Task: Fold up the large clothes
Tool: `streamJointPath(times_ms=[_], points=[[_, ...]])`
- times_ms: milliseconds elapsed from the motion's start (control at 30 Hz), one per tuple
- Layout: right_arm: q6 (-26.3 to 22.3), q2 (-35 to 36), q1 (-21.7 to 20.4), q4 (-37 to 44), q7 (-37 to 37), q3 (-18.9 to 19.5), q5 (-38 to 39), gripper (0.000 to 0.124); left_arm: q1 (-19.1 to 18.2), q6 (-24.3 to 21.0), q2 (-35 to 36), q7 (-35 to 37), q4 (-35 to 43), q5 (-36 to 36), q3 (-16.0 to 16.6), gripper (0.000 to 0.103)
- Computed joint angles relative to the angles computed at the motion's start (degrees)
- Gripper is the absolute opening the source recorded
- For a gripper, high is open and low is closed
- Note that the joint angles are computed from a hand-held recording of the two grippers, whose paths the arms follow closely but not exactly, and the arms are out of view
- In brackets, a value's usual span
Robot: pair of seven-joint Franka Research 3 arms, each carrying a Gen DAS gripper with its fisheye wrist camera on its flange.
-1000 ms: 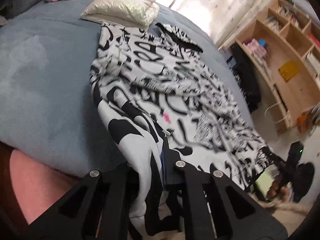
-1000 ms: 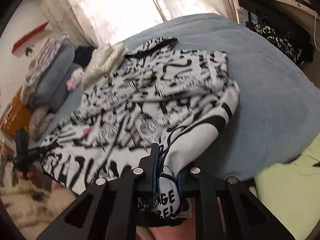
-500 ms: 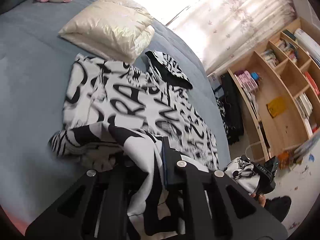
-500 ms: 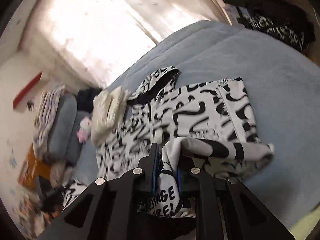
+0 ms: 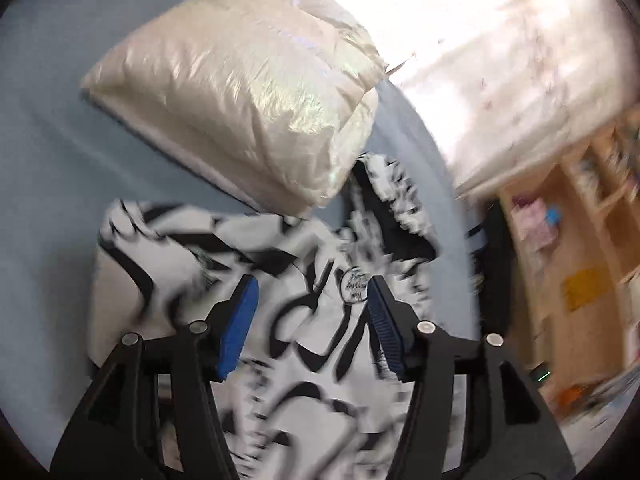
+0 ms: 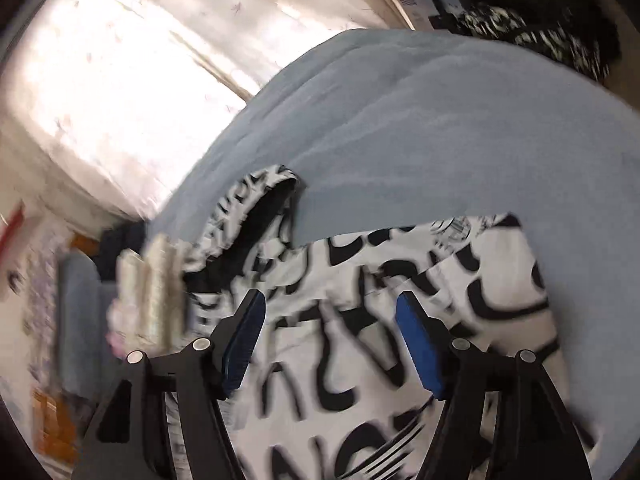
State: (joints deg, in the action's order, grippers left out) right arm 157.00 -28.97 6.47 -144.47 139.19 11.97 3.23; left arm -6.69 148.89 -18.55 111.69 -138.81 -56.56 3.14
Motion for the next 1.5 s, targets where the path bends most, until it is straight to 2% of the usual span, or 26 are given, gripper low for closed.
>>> streamJointPath(times_ms=[133,233,367,467,600,633,667,733,767,800,833,900,967,1000,1067,1100,1167,1300,1433,1500], points=[[-3.1,5.0,1.0,2.5,-6.9,-2.0,-2.0,0.069,1.9,4.2,3.3,-1.6,0.8,14.5,-3.2,0.053],[-2.8,8.5,1.5,3.0,-10.2,-2.9,-2.7,0.069,2.2,4.1,6.7,-2.5,2.3,21.1,-3.6,0.053],[0.1,12.8,3.7,2.7,-15.2,-4.5,-0.8,0.069,2.5,3.9,10.0,-2.6,4.3,25.5,-4.6,0.053],[1.1,15.9,3.5,3.6,-15.3,-3.4,-3.1,0.069,2.5,4.6,12.4,-2.8,6.0,28.4,-6.0,0.053],[1.2,20.0,2.6,6.4,-9.1,-1.4,-11.4,0.068,2.4,4.5,14.8,-3.9,7.7,32.5,-8.2,0.053],[1.5,20.3,2.8,6.4,-7.8,-1.5,-13.3,0.066,2.4,5.1,15.2,-4.8,7.7,33.9,-8.7,0.053],[1.4,20.4,3.1,6.6,-6.7,-1.5,-15.1,0.057,2.3,6.3,15.6,-6.6,7.6,36.0,-9.3,0.053],[0.0,20.5,3.0,6.9,-2.8,-0.9,-21.0,0.043,1.7,9.0,15.8,-7.7,7.1,37.3,-10.2,0.031],[-0.4,20.1,3.0,6.8,-1.0,-0.7,-23.9,0.033,1.8,10.4,15.4,-10.9,6.3,40.9,-10.6,0.02],[-1.0,19.0,3.0,6.2,0.6,-0.6,-26.3,0.023,2.3,12.9,14.8,-16.9,5.0,47.7,-11.4,0.011],[-1.4,17.7,2.9,5.6,2.1,-0.4,-28.4,0.017,2.4,14.9,13.9,-20.0,3.8,51.4,-11.7,0.004],[-1.8,14.2,1.6,3.8,6.5,0.8,-33.6,0.011,2.6,19.2,11.7,-24.8,1.4,57.0,-11.9,0.003],[0.1,10.3,-0.2,1.8,11.0,2.0,-36.7,0.011,1.7,22.4,9.7,-26.1,-0.2,57.7,-11.1,0.002],[0.9,8.7,-1.7,1.5,13.5,3.2,-38.3,0.011,2.8,23.4,9.1,-29.4,-0.3,60.8,-12.0,0.002],[1.0,7.8,-4.3,2.4,16.6,5.5,-41.0,0.011,9.5,25.8,9.0,-41.7,0.6,73.5,-17.5,0.002],[0.9,8.1,-5.8,3.5,18.5,6.9,-43.2,0.011,12.0,25.5,9.2,-46.3,1.5,78.3,-19.3,0.002],[-0.4,10.6,-6.6,6.8,20.0,7.6,-45.6,0.011,14.2,23.7,11.2,-52.7,4.1,84.7,-21.1,0.002],[-4.1,19.9,-4.9,14.4,19.7,6.5,-48.4,0.011,13.2,20.0,15.6,-58.9,7.6,90.8,-19.8,0.002],[-9.0,28.2,-1.8,20.0,16.4,4.6,-48.9,0.011,11.4,21.7,19.2,-62.5,9.0,93.7,-16.7,0.003],[-8.7,30.9,-0.5,20.7,15.3,3.1,-46.7,0.012,10.1,21.8,20.3,-61.7,9.2,92.8,-15.2,0.004]])
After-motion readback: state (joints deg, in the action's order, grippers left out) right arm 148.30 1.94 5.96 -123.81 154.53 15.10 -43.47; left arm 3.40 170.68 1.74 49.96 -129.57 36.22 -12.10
